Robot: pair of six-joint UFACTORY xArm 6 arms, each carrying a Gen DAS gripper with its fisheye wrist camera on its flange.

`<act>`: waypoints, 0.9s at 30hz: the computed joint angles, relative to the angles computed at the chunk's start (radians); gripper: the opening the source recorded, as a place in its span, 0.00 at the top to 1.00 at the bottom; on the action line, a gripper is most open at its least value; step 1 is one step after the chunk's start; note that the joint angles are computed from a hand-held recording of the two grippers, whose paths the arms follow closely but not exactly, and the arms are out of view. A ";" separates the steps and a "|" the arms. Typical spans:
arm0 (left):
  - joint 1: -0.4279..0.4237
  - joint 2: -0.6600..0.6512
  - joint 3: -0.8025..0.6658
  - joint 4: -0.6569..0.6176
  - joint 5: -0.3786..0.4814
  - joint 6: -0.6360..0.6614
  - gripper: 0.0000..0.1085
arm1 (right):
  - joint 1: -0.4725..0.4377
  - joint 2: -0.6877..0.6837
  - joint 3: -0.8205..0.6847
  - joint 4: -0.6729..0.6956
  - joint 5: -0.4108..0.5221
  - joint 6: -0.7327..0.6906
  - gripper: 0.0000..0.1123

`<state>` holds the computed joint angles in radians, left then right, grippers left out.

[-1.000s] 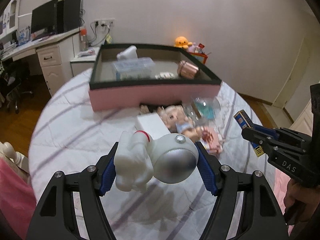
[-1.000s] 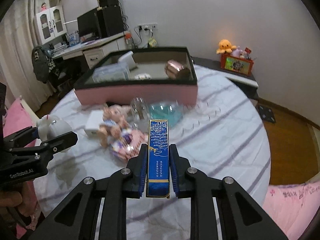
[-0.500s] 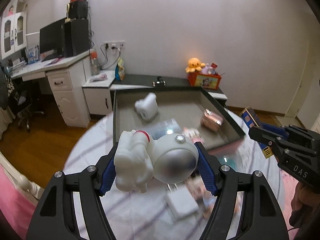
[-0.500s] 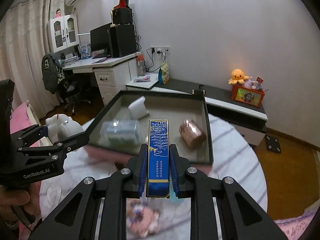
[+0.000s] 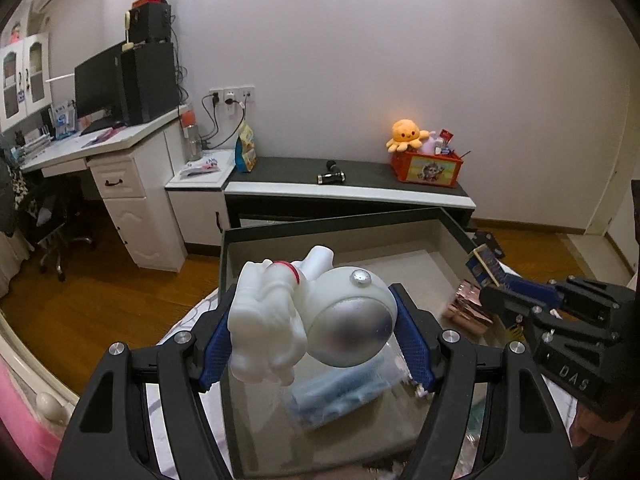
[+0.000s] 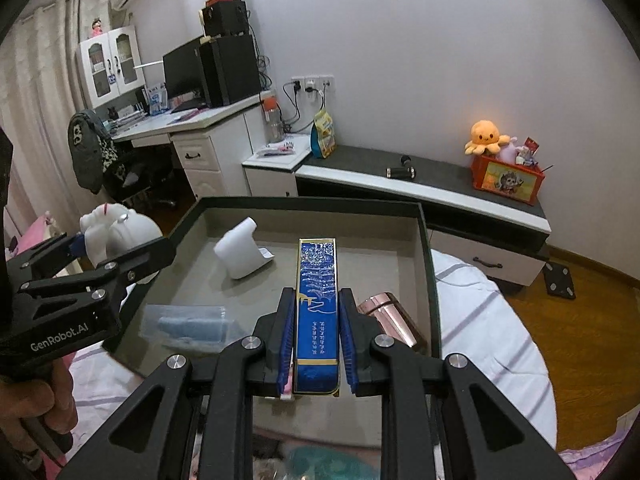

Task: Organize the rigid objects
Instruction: 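Carry both items over the pink box and lower them inside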

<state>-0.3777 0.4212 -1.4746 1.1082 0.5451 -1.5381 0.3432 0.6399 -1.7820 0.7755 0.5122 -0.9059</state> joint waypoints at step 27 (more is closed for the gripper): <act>-0.037 -0.041 0.024 0.051 0.096 -0.034 0.05 | 0.009 -0.040 0.090 -0.049 -0.105 0.090 0.19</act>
<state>-0.4143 0.3799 -1.4505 1.1588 0.6406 -1.5718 0.3527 0.5996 -1.6923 0.7260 0.4068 -0.8160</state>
